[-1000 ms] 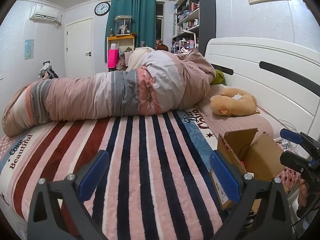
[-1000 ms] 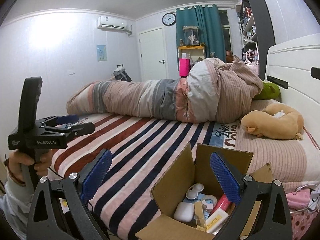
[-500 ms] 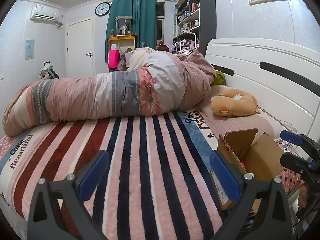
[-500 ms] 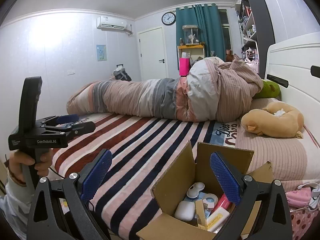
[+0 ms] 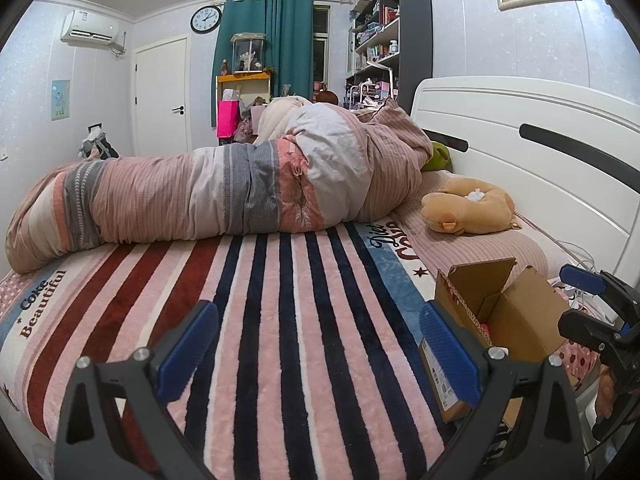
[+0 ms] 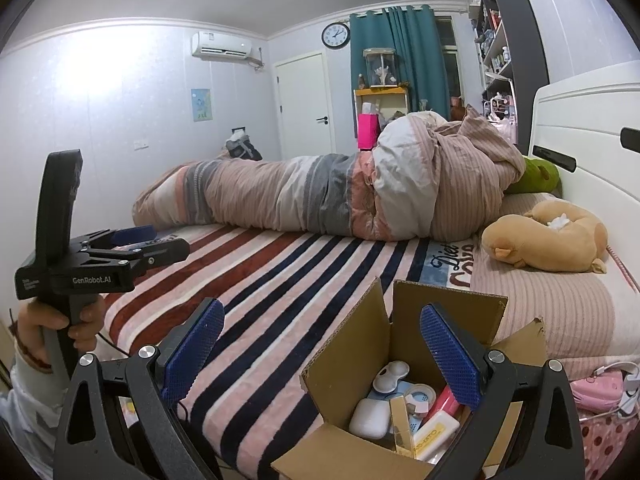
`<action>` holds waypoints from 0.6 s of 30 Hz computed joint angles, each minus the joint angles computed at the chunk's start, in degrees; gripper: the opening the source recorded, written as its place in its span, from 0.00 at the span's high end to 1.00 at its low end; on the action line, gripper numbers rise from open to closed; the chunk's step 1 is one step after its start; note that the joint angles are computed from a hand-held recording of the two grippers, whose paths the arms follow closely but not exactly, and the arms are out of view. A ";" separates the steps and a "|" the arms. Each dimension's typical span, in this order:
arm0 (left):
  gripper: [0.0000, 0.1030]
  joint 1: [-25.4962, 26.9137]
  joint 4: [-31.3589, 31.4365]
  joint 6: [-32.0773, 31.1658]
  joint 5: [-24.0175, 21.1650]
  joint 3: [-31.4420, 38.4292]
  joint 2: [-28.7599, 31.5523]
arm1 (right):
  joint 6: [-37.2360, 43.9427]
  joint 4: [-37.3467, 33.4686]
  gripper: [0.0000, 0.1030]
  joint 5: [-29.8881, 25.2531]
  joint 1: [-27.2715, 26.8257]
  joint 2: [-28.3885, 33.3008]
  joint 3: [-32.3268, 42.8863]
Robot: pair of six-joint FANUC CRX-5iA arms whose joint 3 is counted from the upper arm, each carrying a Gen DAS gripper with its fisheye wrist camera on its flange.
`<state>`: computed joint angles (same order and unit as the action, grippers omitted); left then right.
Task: Organize rigid objects
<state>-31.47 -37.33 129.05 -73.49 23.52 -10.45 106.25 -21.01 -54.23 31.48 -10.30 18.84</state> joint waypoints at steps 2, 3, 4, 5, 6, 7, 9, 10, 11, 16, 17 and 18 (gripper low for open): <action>0.03 -0.01 -0.04 0.05 0.06 -0.06 -0.04 | -0.20 0.24 0.04 0.10 0.17 -0.10 -0.16; 0.03 0.11 0.11 -0.05 0.16 -0.12 -0.09 | -0.34 0.35 0.04 0.15 0.25 -0.08 -0.13; 0.03 0.15 0.16 -0.09 0.20 -0.14 -0.11 | -0.41 0.42 0.04 0.21 0.31 -0.12 -0.20; 0.03 0.11 0.10 0.02 0.24 -0.21 -0.11 | -0.46 0.45 0.04 0.17 0.33 -0.08 -0.14; 0.03 0.16 0.15 -0.07 0.20 -0.17 -0.13 | -0.50 0.51 0.04 0.25 0.39 -0.21 -0.33; 0.03 0.09 0.06 0.01 0.20 -0.20 -0.09 | -0.42 0.42 0.04 0.18 0.31 -0.09 -0.15; 0.03 0.19 0.15 -0.17 0.26 -0.26 -0.15 | -0.49 0.49 0.04 0.17 0.35 -0.07 -0.12; 0.03 0.24 0.21 -0.19 0.28 -0.29 -0.18 | -0.58 0.58 0.04 0.17 0.40 -0.07 -0.12; 0.03 0.28 0.25 -0.20 0.31 -0.30 -0.22 | -0.42 0.41 0.04 0.06 0.29 -0.03 -0.04; 0.03 0.50 0.49 -0.46 0.44 -0.38 -0.31 | -0.65 0.66 0.04 0.17 0.48 -0.10 -0.13; 0.03 0.44 0.40 -0.37 0.42 -0.40 -0.28 | -0.83 0.85 0.04 0.24 0.60 -0.11 -0.16; 0.03 0.44 0.40 -0.37 0.42 -0.40 -0.28 | -0.87 0.90 0.04 0.24 0.63 -0.11 -0.16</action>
<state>-31.03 -36.94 128.68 -73.07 23.12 -10.73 105.37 -20.11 -54.00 32.11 -10.41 18.68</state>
